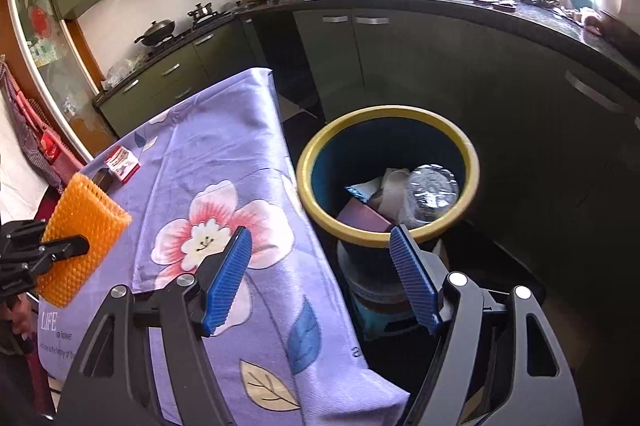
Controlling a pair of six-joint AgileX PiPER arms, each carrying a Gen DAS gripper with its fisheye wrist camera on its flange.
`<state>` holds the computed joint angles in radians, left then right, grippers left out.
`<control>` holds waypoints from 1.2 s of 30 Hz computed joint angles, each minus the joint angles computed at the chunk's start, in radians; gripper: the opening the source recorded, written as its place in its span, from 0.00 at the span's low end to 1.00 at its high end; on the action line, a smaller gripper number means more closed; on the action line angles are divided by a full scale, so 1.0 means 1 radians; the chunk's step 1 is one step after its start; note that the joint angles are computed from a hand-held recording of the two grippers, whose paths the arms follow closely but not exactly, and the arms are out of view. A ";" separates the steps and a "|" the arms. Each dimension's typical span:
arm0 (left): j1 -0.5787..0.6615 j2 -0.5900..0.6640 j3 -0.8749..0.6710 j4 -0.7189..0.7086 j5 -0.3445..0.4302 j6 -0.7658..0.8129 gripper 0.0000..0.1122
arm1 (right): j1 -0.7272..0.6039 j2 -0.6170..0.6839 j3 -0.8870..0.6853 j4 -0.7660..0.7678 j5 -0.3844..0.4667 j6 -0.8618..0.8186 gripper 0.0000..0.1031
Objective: Collect trash
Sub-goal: 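Carry the foam net over the bin and open the left gripper, then grasp the red Coca-Cola can with the right gripper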
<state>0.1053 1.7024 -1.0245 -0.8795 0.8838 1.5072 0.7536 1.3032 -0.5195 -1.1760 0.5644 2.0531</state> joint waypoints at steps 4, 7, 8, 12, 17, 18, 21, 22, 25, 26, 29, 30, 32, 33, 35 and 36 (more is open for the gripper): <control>-0.191 0.104 -0.142 0.019 -0.024 -0.169 0.12 | -0.050 -0.101 0.095 0.002 0.012 0.021 0.69; -0.320 0.226 -0.304 0.066 -0.026 -0.324 0.12 | -0.072 -0.188 0.158 0.024 0.036 0.019 0.69; -0.359 0.270 -0.362 0.085 -0.031 -0.375 0.12 | -0.083 -0.218 0.179 0.032 0.038 0.015 0.69; -0.483 0.448 -0.610 0.189 -0.045 -0.581 0.12 | -0.136 -0.301 0.242 0.060 0.026 -0.006 0.69; -0.565 0.664 -0.933 0.309 0.006 -0.819 0.12 | -0.244 -0.342 0.282 0.091 -0.047 -0.078 0.69; -0.576 0.702 -0.992 0.331 0.015 -0.856 0.12 | -0.253 -0.341 0.282 0.093 -0.055 -0.082 0.69; -0.599 0.800 -1.145 0.396 0.042 -0.951 0.23 | -0.278 -0.335 0.285 0.093 -0.080 -0.091 0.69; -0.604 0.830 -1.195 0.418 0.058 -0.979 0.43 | -0.282 -0.336 0.285 0.095 -0.083 -0.095 0.69; -0.619 0.813 -1.160 0.460 0.010 -1.007 0.55 | -0.276 -0.329 0.278 0.089 -0.083 -0.093 0.69; -0.610 0.790 -1.124 0.446 -0.003 -0.987 0.55 | -0.258 -0.322 0.274 0.080 -0.071 -0.073 0.69; -0.580 0.646 -0.903 0.386 -0.099 -0.895 0.55 | -0.233 -0.316 0.265 0.075 -0.052 -0.060 0.69; -0.563 0.594 -0.826 0.342 -0.137 -0.839 0.55 | -0.222 -0.311 0.261 0.070 -0.047 -0.052 0.69; -0.521 0.454 -0.638 0.217 -0.203 -0.680 0.55 | -0.197 -0.296 0.251 0.060 -0.039 -0.035 0.69; -0.494 0.382 -0.545 0.147 -0.227 -0.601 0.55 | -0.193 -0.288 0.244 0.059 -0.039 -0.039 0.69; -0.415 0.252 -0.386 -0.002 -0.225 -0.441 0.61 | -0.169 -0.265 0.229 0.048 -0.033 -0.027 0.69; -0.371 0.194 -0.320 -0.060 -0.215 -0.374 0.62 | -0.158 -0.253 0.220 0.043 -0.032 -0.023 0.69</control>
